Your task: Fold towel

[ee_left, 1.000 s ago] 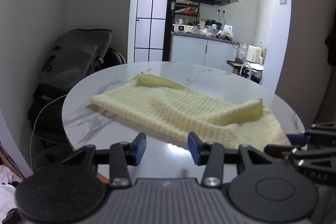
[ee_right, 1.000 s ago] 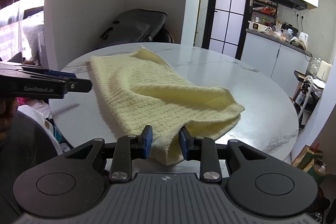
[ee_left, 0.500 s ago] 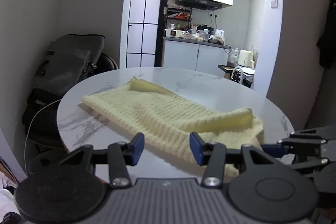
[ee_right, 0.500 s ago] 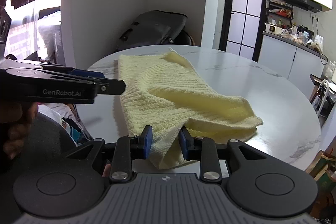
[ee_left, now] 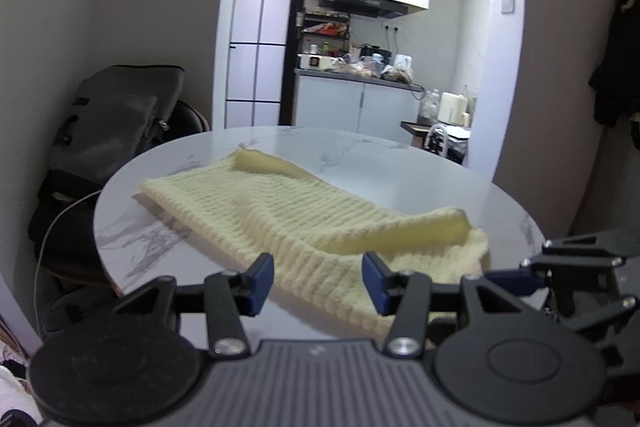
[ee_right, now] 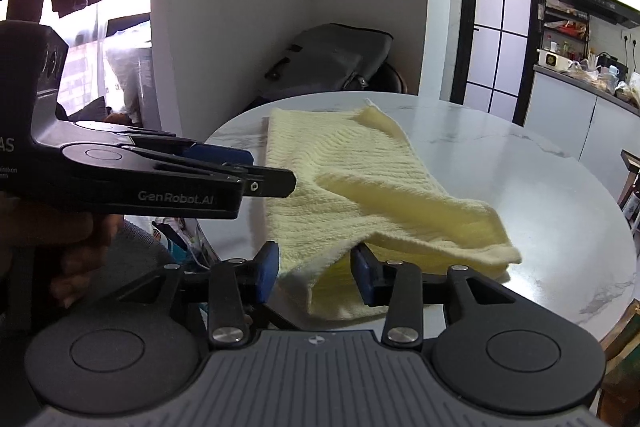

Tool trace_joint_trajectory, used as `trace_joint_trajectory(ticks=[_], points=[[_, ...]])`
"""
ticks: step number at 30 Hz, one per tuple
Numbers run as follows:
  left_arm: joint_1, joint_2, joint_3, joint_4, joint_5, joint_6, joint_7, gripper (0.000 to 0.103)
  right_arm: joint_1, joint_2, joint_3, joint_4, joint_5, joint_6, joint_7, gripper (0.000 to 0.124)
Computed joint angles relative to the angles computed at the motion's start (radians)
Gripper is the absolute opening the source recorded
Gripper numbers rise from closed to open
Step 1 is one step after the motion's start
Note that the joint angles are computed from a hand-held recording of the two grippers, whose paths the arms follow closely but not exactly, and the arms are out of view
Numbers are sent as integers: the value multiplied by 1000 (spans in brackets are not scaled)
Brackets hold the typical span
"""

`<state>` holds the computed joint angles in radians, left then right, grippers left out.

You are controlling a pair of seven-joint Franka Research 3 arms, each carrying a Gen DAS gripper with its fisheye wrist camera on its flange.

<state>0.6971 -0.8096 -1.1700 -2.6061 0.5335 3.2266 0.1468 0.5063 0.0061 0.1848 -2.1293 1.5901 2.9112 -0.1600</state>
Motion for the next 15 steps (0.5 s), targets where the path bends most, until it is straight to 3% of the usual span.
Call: trace_joint_trajectory(ticks=[6,8,15], points=[[-15,-2,-3,-4,24,58,54,53,-17,-37,-17,-36,-28,-15,21,44],[-17,-14,-12,-6,22,88,86,59,-23,-49,-23,-49,-23,-17,16,44],[-33,47,-33,23,16,96,234,60,-39,-49,-37,-55,-7,8,10,44]])
